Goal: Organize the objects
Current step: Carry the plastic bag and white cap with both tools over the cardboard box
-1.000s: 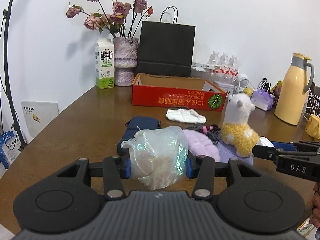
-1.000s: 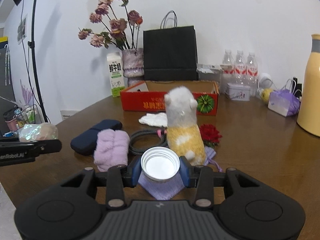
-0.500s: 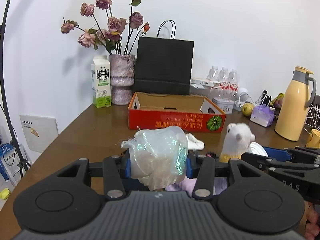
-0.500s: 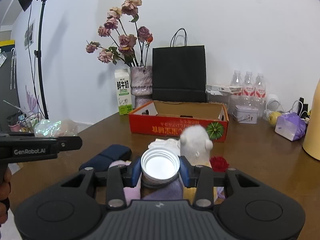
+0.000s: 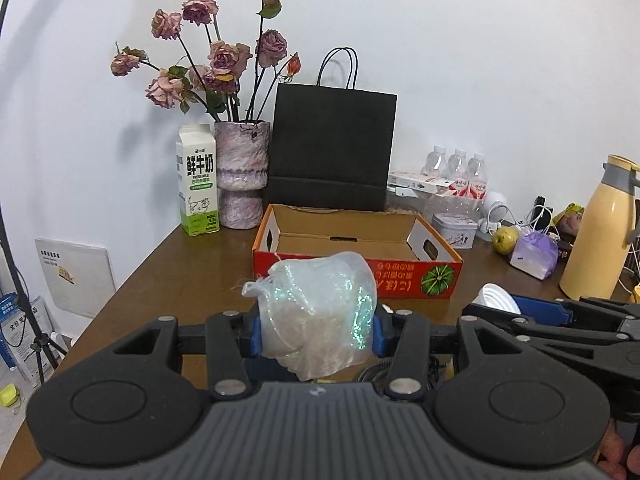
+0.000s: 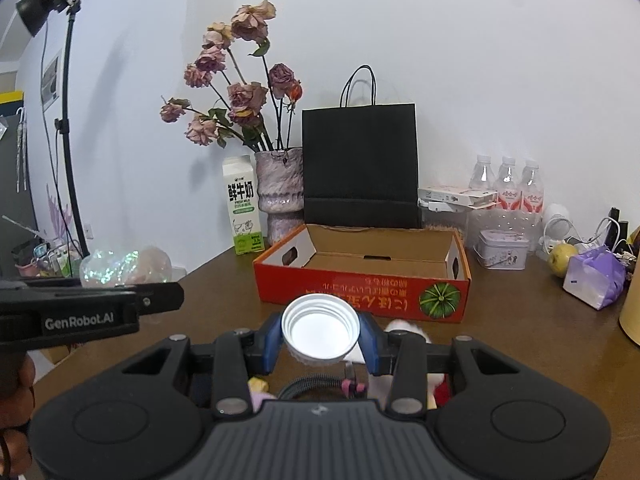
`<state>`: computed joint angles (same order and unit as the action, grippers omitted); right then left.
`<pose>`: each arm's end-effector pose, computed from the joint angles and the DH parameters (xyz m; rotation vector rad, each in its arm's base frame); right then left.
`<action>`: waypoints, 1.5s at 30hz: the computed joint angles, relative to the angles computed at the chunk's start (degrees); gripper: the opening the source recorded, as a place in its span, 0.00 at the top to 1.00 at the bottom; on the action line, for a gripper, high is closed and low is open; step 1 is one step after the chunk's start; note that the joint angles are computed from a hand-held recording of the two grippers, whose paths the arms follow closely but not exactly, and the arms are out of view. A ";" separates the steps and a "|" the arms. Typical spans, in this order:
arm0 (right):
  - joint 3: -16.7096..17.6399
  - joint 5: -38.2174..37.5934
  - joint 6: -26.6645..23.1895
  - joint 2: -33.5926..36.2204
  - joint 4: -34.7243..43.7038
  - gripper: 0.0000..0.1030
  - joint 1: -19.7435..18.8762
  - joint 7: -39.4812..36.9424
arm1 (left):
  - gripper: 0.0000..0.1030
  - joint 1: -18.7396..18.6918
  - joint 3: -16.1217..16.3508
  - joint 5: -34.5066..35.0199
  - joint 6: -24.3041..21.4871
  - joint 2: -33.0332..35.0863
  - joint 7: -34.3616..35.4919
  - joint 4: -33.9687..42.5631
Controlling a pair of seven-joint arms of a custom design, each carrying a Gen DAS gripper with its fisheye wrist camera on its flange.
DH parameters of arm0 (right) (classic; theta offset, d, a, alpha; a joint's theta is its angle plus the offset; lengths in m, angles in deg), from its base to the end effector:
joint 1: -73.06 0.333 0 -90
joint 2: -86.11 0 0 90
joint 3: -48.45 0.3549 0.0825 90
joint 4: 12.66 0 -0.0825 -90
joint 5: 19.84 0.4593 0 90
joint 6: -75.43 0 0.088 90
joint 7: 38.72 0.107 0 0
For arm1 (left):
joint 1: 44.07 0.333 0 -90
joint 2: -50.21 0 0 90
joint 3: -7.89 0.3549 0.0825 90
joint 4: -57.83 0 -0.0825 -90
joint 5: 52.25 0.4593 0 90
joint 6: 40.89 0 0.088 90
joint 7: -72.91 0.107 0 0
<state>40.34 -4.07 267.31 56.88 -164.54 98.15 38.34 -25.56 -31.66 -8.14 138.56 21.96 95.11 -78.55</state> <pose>0.4509 0.1004 0.5411 -1.5632 1.2973 -0.7760 0.4524 -0.2863 0.5650 -1.4657 1.5989 -1.1309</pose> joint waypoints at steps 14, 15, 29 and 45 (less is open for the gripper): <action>0.23 3.11 -5.70 10.60 12.71 0.62 -1.68 -0.52 | 0.54 -2.04 2.30 7.32 -5.71 14.33 -0.99 12.91; 0.55 3.50 -6.28 11.32 13.64 0.62 -2.11 -0.73 | 0.54 -2.84 2.95 7.67 -6.21 15.36 -0.93 13.79; 8.96 3.48 -15.20 21.77 27.25 0.62 -14.13 2.40 | 0.54 -12.81 10.72 10.39 -15.51 28.99 2.09 27.52; 6.45 -8.29 -26.75 38.12 48.21 0.62 -15.90 13.61 | 0.54 -24.13 20.34 2.31 -24.55 46.49 13.80 48.02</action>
<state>46.78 -12.36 240.56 95.00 -116.33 82.25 51.95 -49.69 -11.32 -5.83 114.02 68.45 108.91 -30.53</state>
